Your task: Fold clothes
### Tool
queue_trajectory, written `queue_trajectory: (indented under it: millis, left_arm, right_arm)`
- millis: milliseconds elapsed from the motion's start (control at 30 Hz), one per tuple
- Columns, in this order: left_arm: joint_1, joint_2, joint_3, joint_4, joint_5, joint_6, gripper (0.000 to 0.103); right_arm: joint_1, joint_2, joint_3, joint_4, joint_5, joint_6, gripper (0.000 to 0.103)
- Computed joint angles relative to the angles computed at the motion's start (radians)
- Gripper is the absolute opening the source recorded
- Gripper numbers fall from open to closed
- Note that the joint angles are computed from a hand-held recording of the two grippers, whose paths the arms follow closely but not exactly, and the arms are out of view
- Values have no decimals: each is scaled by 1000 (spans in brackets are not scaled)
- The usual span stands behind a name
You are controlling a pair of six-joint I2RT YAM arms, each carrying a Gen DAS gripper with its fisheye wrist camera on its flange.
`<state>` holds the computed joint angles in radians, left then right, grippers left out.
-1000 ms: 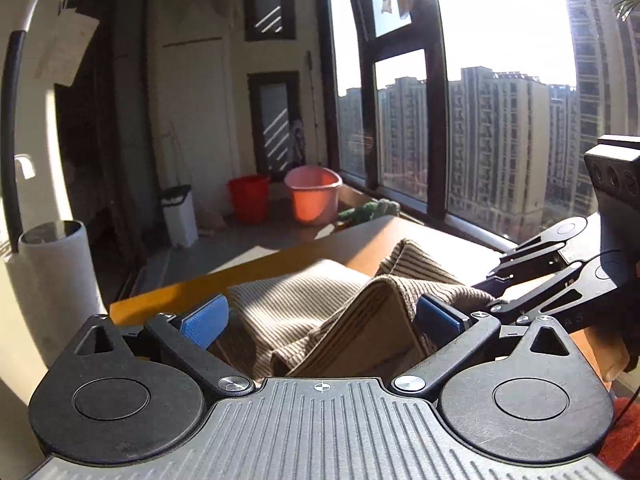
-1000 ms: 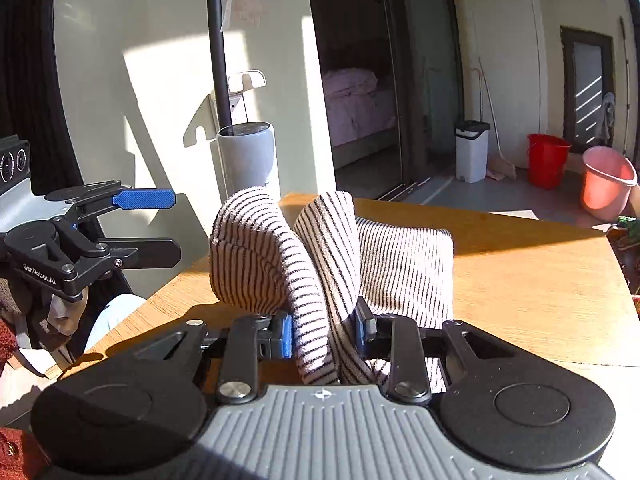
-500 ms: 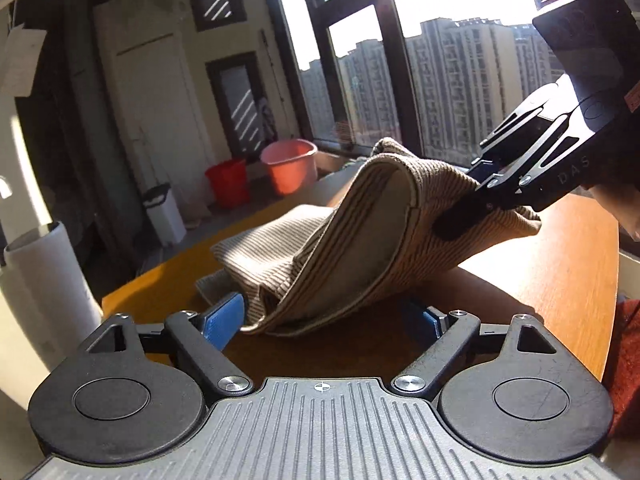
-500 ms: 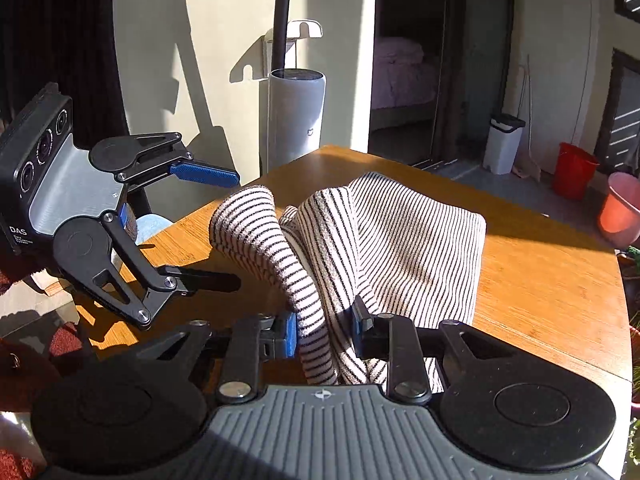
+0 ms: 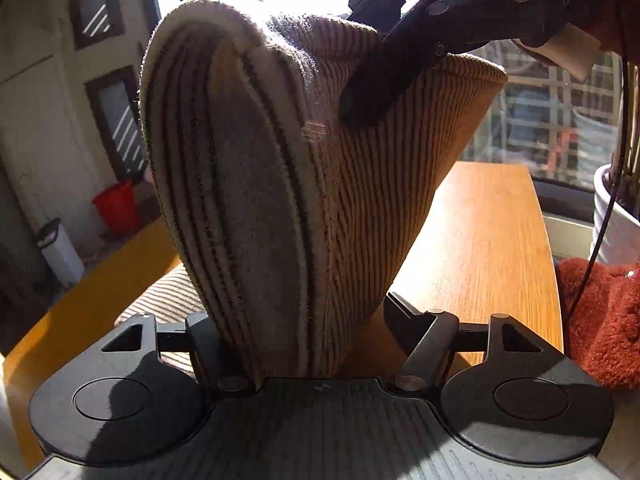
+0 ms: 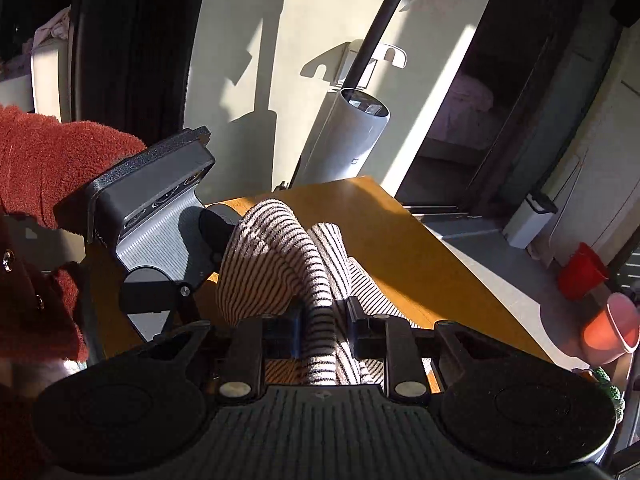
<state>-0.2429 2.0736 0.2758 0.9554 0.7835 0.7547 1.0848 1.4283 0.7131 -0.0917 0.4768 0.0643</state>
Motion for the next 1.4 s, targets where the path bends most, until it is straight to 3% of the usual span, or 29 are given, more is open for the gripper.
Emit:
queue_trajectory:
  millis: [67,167,267,300,400,500,633,767,867,1000,1067,1167,1233,1267,1300,1333,1367,1400]
  left_arm:
    - [45,20,84,-132,69,-97,61]
    - [102,67,213,-307,155,-259,59]
    - [151,144,355,-483,247,-389,56]
    - [163,168,385,-504,270,-424,56]
    - [179,204,432,-523,299,-493,55]
    - [175,225,435,-460,297,-572,55]
    - [224,276,531,-584,354,-600,55]
    - [242,295,565,-613,355,-629,56]
    - [273,208,482,-546,297,-594,60]
    - [389,-79,216,-389,254,-498,72]
    - [396,-187,138,-257,260,-564,80]
    - [268,-264,119,-118,190,-649,89]
    - [154,-240,178,-160,90,-619,89]
    - [70,-200,238,-203,-17,-596,83]
    - [-18,-147,317,-262,-140,-573,78]
    - [-68,-96,385,-313,-235,-548,66]
    - [-90,-45,439,-348,-292,-527,63]
    - [-88,-10,470,-356,-295,-533,72]
  right_arm:
    - [-90,53,7,97,-54,-79,22]
    - [-166,89,-19,302,-42,-107,22]
    - [-202,49,-91,483,1,-99,38]
    - [-205,22,-129,528,15,-86,45]
    - [-212,-51,-257,631,29,-18,53]
    - [-242,-26,-367,742,12,108,54]
    - [-328,233,-370,915,-89,238,48]
    - [-379,495,-219,897,-99,298,48]
    - [-425,571,-208,971,-158,361,49]
    - [-420,566,-227,987,-160,352,49]
    - [-405,568,-218,974,-140,350,50]
    - [-387,563,-203,949,-114,349,51]
    - [-367,538,-205,923,-79,348,52]
    - [-355,512,-222,921,-59,353,54]
    - [-343,481,-250,925,-38,368,62]
    - [-328,444,-285,934,-18,389,69]
    - [-310,401,-334,954,1,420,80]
    - [-285,358,-386,973,23,456,83]
